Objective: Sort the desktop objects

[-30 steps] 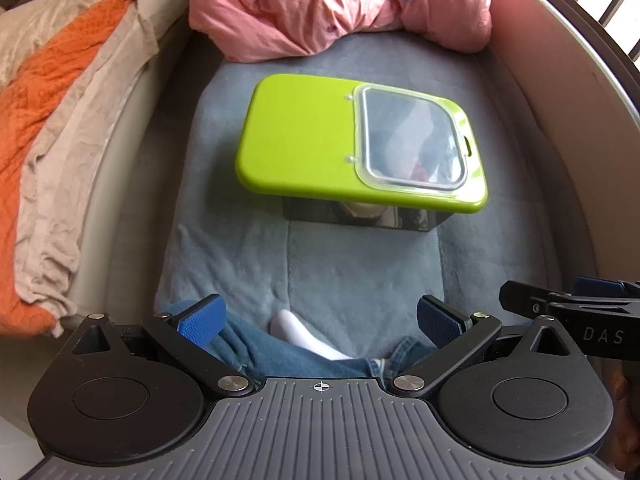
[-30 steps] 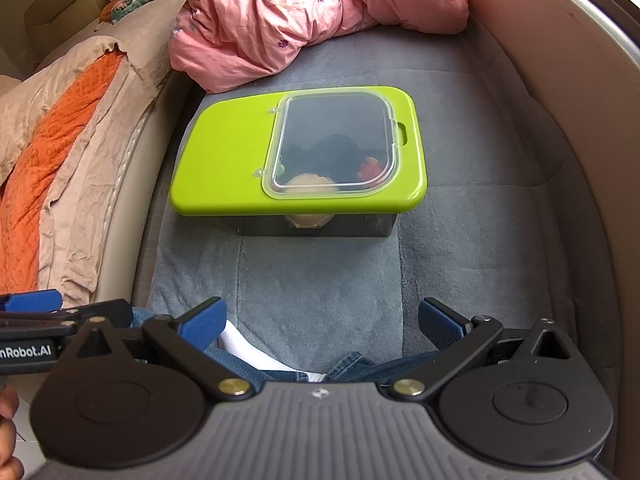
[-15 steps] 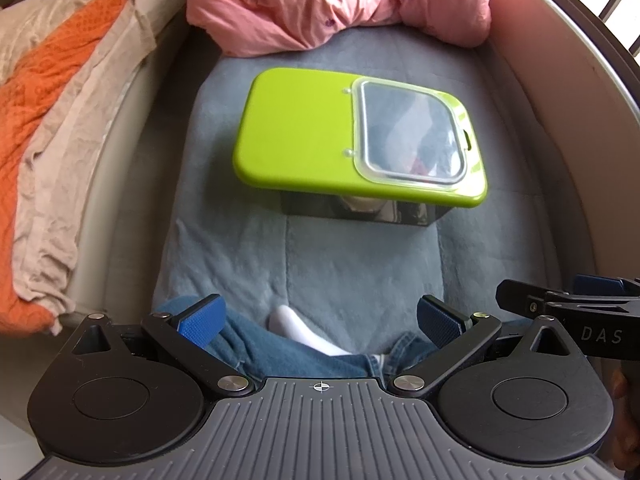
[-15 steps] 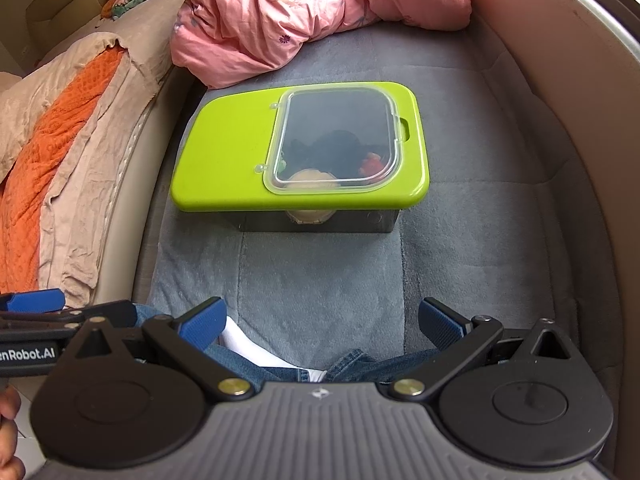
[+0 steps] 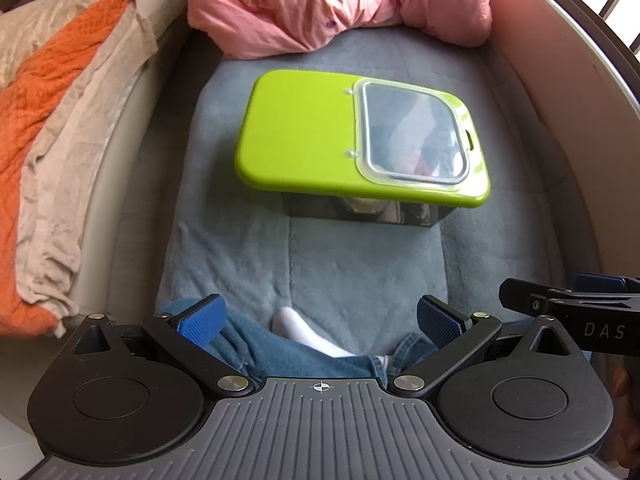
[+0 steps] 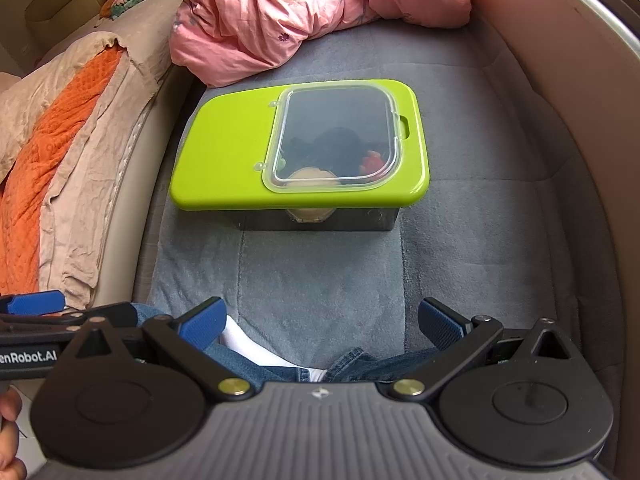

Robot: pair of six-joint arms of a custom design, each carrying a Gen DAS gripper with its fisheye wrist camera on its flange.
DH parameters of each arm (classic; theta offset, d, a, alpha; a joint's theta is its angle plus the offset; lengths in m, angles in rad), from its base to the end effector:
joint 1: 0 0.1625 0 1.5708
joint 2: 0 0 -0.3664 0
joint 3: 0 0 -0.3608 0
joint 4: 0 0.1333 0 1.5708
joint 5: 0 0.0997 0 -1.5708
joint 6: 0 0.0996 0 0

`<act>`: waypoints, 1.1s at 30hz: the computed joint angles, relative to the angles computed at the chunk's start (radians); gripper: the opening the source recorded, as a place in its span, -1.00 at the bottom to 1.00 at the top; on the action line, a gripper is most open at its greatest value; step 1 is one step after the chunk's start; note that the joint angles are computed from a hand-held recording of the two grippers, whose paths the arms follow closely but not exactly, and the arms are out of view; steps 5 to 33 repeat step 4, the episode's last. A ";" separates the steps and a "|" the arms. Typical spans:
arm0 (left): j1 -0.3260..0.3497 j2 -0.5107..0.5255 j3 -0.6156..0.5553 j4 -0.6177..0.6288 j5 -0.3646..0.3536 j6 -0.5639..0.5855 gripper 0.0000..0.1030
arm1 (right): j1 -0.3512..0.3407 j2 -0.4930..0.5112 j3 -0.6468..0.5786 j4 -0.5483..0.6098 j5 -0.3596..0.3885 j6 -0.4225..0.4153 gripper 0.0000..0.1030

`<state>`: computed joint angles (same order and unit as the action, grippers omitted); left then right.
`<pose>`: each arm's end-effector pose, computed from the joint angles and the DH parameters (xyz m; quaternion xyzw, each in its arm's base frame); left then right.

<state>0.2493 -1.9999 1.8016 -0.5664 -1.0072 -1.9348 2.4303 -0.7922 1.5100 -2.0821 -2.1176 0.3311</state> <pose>-0.1571 -0.2324 0.4365 -0.1627 0.8753 -0.2770 0.3615 0.5147 -0.3360 0.0823 0.2770 -0.9172 0.0684 0.2780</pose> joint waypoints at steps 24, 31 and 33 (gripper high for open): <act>-0.004 0.005 -0.003 0.014 0.003 -0.010 1.00 | -0.003 0.002 -0.001 0.004 0.003 0.000 1.00; -0.004 0.005 -0.003 0.014 0.003 -0.010 1.00 | -0.003 0.002 -0.001 0.004 0.003 0.000 1.00; -0.004 0.005 -0.003 0.014 0.003 -0.010 1.00 | -0.003 0.002 -0.001 0.004 0.003 0.000 1.00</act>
